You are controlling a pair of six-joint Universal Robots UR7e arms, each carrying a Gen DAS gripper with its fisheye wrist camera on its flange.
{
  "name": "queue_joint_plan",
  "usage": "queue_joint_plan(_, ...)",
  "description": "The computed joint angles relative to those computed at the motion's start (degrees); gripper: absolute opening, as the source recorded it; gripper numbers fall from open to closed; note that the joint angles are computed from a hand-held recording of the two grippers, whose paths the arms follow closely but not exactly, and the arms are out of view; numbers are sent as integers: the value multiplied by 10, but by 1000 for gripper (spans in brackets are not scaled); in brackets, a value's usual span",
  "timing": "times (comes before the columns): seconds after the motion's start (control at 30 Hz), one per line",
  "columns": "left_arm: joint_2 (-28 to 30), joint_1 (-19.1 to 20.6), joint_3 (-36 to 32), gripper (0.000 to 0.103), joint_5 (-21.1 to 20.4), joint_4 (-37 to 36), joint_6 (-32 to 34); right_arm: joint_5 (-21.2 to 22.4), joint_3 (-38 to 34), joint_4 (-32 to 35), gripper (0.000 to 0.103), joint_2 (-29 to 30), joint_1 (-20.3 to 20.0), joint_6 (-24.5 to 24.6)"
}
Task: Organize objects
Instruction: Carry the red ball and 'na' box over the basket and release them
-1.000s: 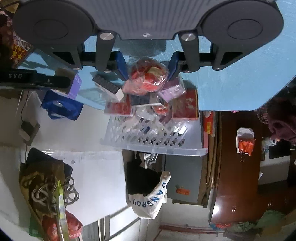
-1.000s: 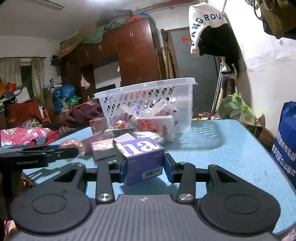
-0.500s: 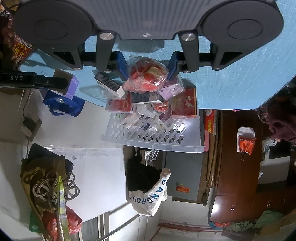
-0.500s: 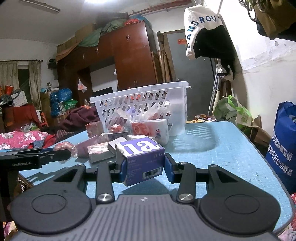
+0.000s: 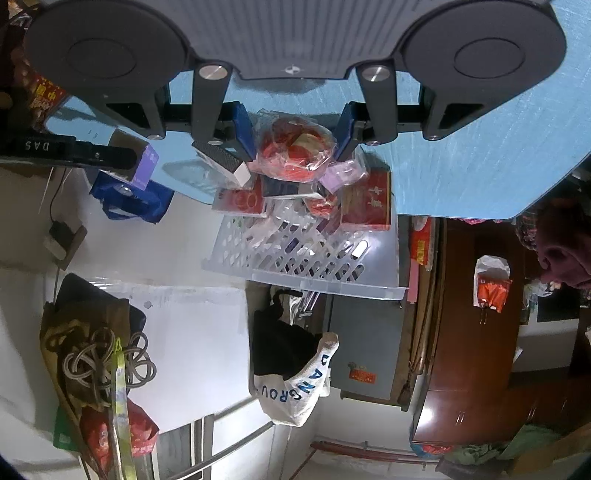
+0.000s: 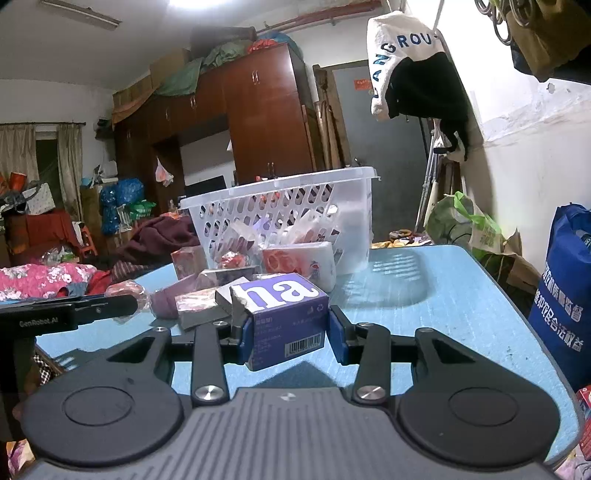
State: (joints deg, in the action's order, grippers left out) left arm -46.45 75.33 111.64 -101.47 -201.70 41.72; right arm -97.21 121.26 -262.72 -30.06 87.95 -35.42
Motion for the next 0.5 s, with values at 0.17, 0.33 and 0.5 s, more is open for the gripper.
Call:
queue_joint_plan(0.17, -7, -1, -8, 50, -10, 9, -15, 8, 3, 8, 44, -9, 4, 1)
queue_joint_plan(0.33, -14, -20, -47, 50, -27, 44, -36, -3, -20, 64, 44, -46, 38, -27)
queue_joint_plan(0.5, 7, -64, -153, 50, -12, 119, -84, -44, -112, 195, 44, -90, 81, -42)
